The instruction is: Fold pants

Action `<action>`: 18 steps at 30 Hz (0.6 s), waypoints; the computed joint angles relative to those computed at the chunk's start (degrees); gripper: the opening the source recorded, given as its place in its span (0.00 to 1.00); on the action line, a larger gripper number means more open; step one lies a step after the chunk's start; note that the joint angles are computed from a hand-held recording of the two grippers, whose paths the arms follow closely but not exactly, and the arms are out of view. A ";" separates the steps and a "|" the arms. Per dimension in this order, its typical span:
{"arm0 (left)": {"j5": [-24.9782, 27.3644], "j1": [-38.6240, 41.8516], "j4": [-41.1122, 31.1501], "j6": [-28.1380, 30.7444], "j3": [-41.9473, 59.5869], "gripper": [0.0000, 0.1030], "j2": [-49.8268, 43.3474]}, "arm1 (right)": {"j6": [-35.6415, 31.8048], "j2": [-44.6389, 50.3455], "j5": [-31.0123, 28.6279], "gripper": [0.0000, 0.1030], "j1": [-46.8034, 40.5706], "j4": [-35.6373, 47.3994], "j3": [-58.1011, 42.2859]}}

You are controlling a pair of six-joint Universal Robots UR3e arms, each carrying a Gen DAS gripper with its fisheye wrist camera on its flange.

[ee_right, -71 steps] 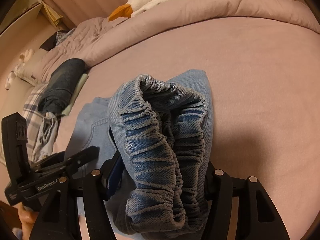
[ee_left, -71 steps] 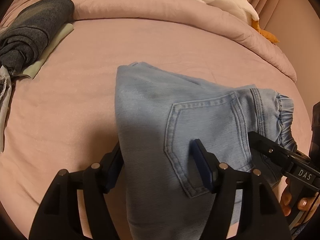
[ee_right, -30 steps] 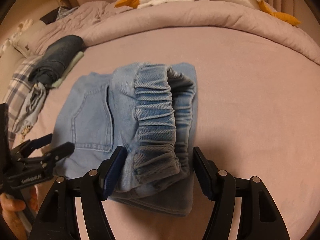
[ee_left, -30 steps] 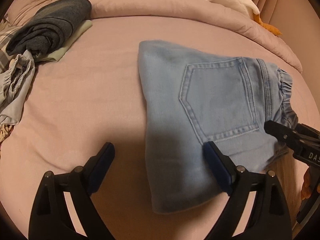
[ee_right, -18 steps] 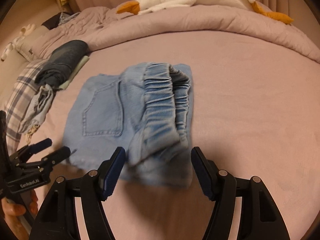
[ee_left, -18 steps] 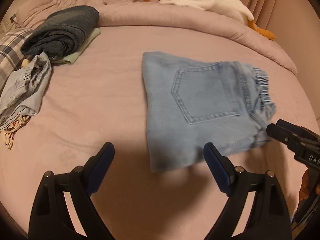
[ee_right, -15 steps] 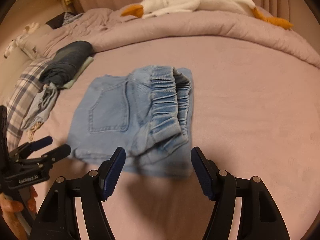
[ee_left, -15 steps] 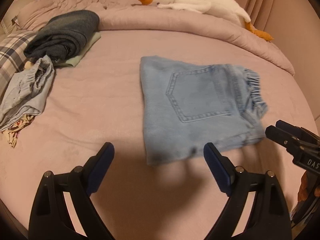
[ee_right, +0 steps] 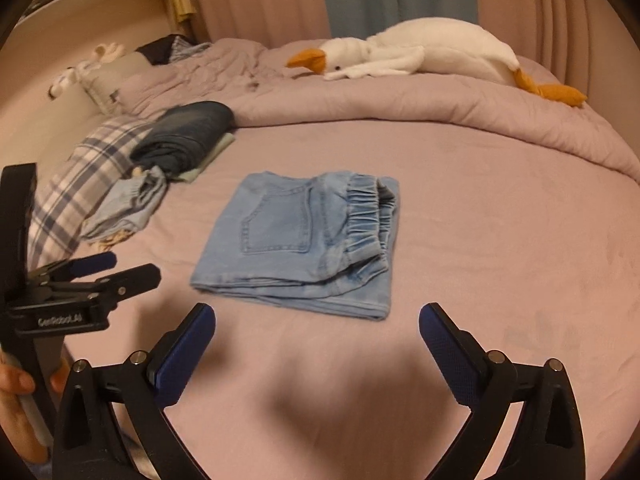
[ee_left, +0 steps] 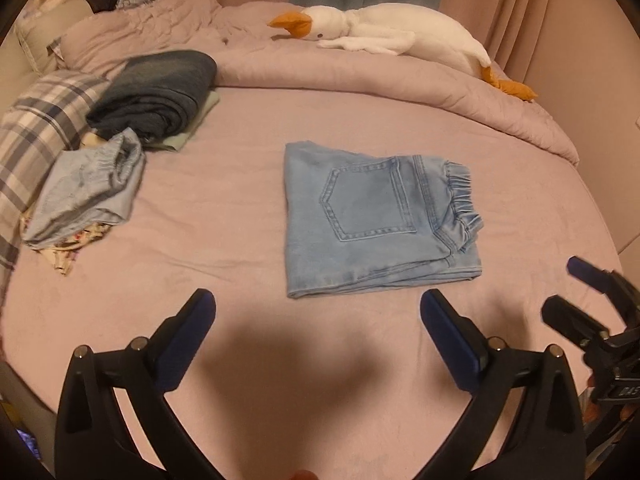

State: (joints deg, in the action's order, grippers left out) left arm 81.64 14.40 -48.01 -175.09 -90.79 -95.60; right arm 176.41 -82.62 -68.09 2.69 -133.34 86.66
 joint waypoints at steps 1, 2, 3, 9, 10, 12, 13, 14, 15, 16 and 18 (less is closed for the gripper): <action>0.35 -0.19 -0.25 0.32 -0.22 0.99 0.68 | 0.13 -0.86 -0.01 0.99 0.18 0.16 0.42; 0.15 -0.11 -0.50 0.84 -0.68 0.99 1.72 | -0.02 -1.75 0.17 0.99 0.08 0.23 0.80; -0.30 0.12 -0.87 1.33 -0.95 0.99 2.49 | -0.29 -2.52 0.72 0.99 -0.15 -0.02 1.22; -2.09 0.35 -2.21 2.74 -2.79 0.99 6.72 | -0.35 -6.67 1.72 0.99 -0.74 0.70 1.78; -2.09 0.25 -2.07 2.69 -3.18 0.99 7.01 | -0.72 -6.70 1.78 0.99 -0.78 0.74 1.71; -1.58 -0.31 -1.79 2.39 -3.75 0.99 7.29 | -1.27 -6.44 1.70 0.99 -0.49 0.26 2.12; -1.25 -0.58 -1.74 2.39 -3.79 0.99 7.31 | -1.05 -5.62 0.71 0.99 -0.02 0.47 1.86; -0.64 -0.99 -1.70 2.37 -3.79 0.99 7.31 | -0.69 -4.97 -0.17 0.99 0.37 0.92 1.62; -0.29 -1.17 -1.69 2.36 -3.85 0.99 7.39 | -0.57 -4.79 -0.24 0.99 0.35 1.21 1.92; -0.09 -1.30 -1.66 2.35 -3.81 0.99 7.36 | -0.51 -4.82 0.25 0.99 0.20 1.28 2.30; -0.21 -1.26 -1.64 2.28 -3.73 0.99 7.45 | -0.31 -5.01 0.91 0.99 0.08 1.13 2.91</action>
State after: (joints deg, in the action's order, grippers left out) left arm 81.43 13.14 -49.65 -172.81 -94.52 -88.15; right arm 176.10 -87.64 -67.18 2.78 -132.21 89.57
